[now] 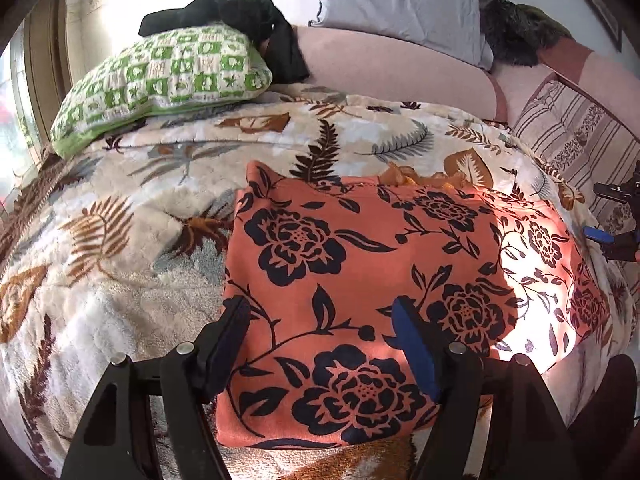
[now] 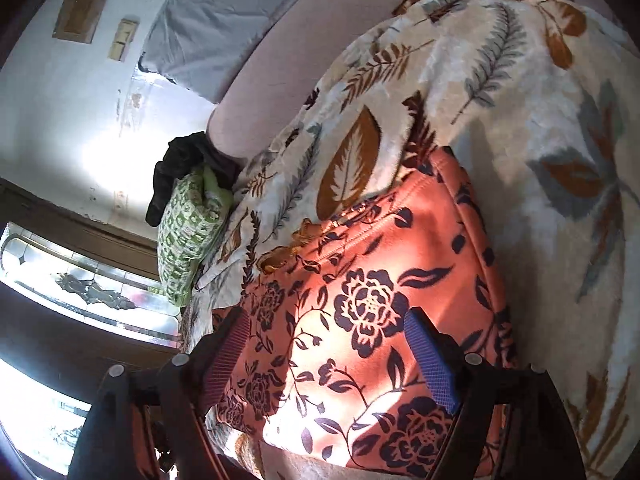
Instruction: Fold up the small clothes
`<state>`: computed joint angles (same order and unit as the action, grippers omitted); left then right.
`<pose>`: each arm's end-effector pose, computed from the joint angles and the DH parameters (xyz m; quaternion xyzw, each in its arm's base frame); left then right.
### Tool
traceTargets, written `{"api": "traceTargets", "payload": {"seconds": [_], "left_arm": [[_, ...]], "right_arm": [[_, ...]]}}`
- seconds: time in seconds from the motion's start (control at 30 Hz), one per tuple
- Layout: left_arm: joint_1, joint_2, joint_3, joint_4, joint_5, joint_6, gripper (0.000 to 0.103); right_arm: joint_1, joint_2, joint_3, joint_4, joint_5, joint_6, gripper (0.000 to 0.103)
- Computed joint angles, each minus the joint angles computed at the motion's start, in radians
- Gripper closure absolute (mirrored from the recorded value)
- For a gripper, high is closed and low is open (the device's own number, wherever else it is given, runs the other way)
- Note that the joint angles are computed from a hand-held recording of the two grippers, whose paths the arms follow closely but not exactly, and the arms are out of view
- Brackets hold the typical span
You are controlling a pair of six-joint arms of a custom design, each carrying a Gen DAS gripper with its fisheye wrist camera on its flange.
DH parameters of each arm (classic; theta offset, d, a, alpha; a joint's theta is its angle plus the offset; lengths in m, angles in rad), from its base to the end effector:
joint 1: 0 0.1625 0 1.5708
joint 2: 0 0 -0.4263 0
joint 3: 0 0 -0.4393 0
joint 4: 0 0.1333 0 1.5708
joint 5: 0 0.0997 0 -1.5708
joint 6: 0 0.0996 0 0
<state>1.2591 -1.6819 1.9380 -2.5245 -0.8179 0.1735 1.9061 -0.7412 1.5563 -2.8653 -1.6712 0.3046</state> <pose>0.0381 -0.5384 0.4832 0.0880 0.8786 -0.3409 0.3227 0.3632 -0.6676 0.0887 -0.0030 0.9703 -0.2404 0.0283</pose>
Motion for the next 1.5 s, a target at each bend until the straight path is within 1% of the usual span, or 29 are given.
{"api": "traceTargets", "payload": {"seconds": [0.07,0.1,0.13,0.17,0.2,0.23,0.27,0.3,0.37,0.47,0.53,0.67,0.7,0.77,0.8,0.83,0.87,0.9,0.97,1.0,1.07,1.13,1.17,1.2,1.23,1.27,1.3,1.37,1.5], "left_arm": [[0.033,0.024,-0.020,0.053,-0.006,-0.046,0.029],[0.049,0.037,-0.025,0.076,0.005,-0.062,0.029],[0.052,0.037,-0.017,0.057,0.004,-0.041,0.029],[0.045,0.032,-0.004,0.030,0.011,-0.020,0.029],[0.039,0.030,-0.006,0.046,0.016,-0.025,0.029],[0.036,0.027,-0.006,0.052,0.019,-0.027,0.029],[0.035,0.022,-0.006,0.057,0.014,-0.028,0.029],[0.035,0.014,-0.004,0.056,0.005,-0.032,0.029],[0.034,0.001,-0.002,0.056,-0.003,-0.048,0.029],[0.019,-0.025,0.007,0.042,0.006,-0.056,0.029],[0.005,-0.047,0.017,0.028,0.009,-0.053,0.029],[-0.010,-0.083,0.036,0.012,0.003,-0.048,0.029],[-0.008,-0.086,0.039,0.014,0.002,-0.049,0.029],[0.011,-0.079,0.030,0.060,-0.011,-0.077,0.025],[0.033,-0.067,0.013,0.118,-0.026,-0.108,0.023],[0.051,-0.049,-0.009,0.197,-0.015,-0.156,0.023],[0.065,-0.039,-0.014,0.234,-0.001,-0.192,0.023],[0.070,-0.048,-0.011,0.230,-0.017,-0.197,0.023],[0.053,-0.075,0.008,0.190,-0.011,-0.200,0.023],[0.044,-0.085,0.014,0.168,-0.014,-0.186,0.023],[0.026,-0.097,0.026,0.120,-0.005,-0.151,0.023],[0.023,-0.093,0.023,0.122,0.004,-0.153,0.023],[0.030,-0.084,0.013,0.158,0.006,-0.171,0.023],[0.041,-0.067,-0.005,0.219,0.019,-0.203,0.023],[0.054,-0.044,-0.025,0.293,0.049,-0.239,0.023],[0.063,-0.034,-0.034,0.325,0.057,-0.247,0.022],[0.051,-0.044,-0.030,0.315,0.064,-0.243,0.022],[0.020,-0.064,-0.005,0.243,0.089,-0.213,0.023],[-0.038,-0.074,0.007,0.122,0.106,-0.097,0.023]], "right_arm": [[-0.009,0.032,-0.052,0.027,0.021,-0.014,0.020],[-0.020,0.052,-0.078,0.031,0.042,-0.015,0.020],[-0.033,0.062,-0.090,0.035,0.042,-0.016,0.020],[-0.043,0.080,-0.118,0.066,0.000,0.000,0.020],[-0.055,0.095,-0.142,0.111,-0.063,0.058,0.020],[-0.070,0.098,-0.137,0.114,-0.084,0.125,0.020],[-0.076,0.095,-0.123,0.076,-0.063,0.154,0.020],[-0.076,0.085,-0.100,0.035,-0.041,0.142,0.020],[-0.056,0.061,-0.068,0.008,-0.039,0.112,0.020],[-0.022,0.011,0.006,-0.039,-0.032,0.071,0.020],[0.000,-0.023,0.066,-0.077,-0.035,0.063,0.020],[0.012,-0.073,0.180,-0.111,0.069,0.040,0.018],[0.009,-0.077,0.201,-0.112,0.080,0.036,0.018],[-0.003,-0.072,0.235,-0.114,0.042,0.068,0.018],[-0.015,-0.068,0.239,-0.083,0.006,0.099,0.018],[-0.029,-0.061,0.251,-0.087,-0.009,0.140,0.019],[-0.042,-0.066,0.272,-0.134,0.018,0.161,0.019],[-0.040,-0.073,0.281,-0.153,0.022,0.171,0.019],[-0.016,-0.084,0.268,-0.121,0.000,0.145,0.019],[-0.005,-0.089,0.264,-0.119,0.002,0.121,0.019],[0.007,-0.097,0.264,-0.130,0.037,0.069,0.018],[0.004,-0.093,0.267,-0.141,0.036,0.043,0.016],[-0.003,-0.088,0.270,-0.134,0.015,0.060,0.016],[-0.017,-0.087,0.274,-0.099,-0.015,0.110,0.016],[-0.038,-0.085,0.287,-0.097,-0.008,0.162,0.017],[-0.047,-0.093,0.303,-0.136,0.020,0.173,0.017],[-0.042,-0.098,0.301,-0.134,0.014,0.170,0.017],[-0.014,-0.106,0.267,-0.094,-0.023,0.140,0.016],[0.018,-0.080,0.155,-0.041,0.034,0.055,0.016]]}}
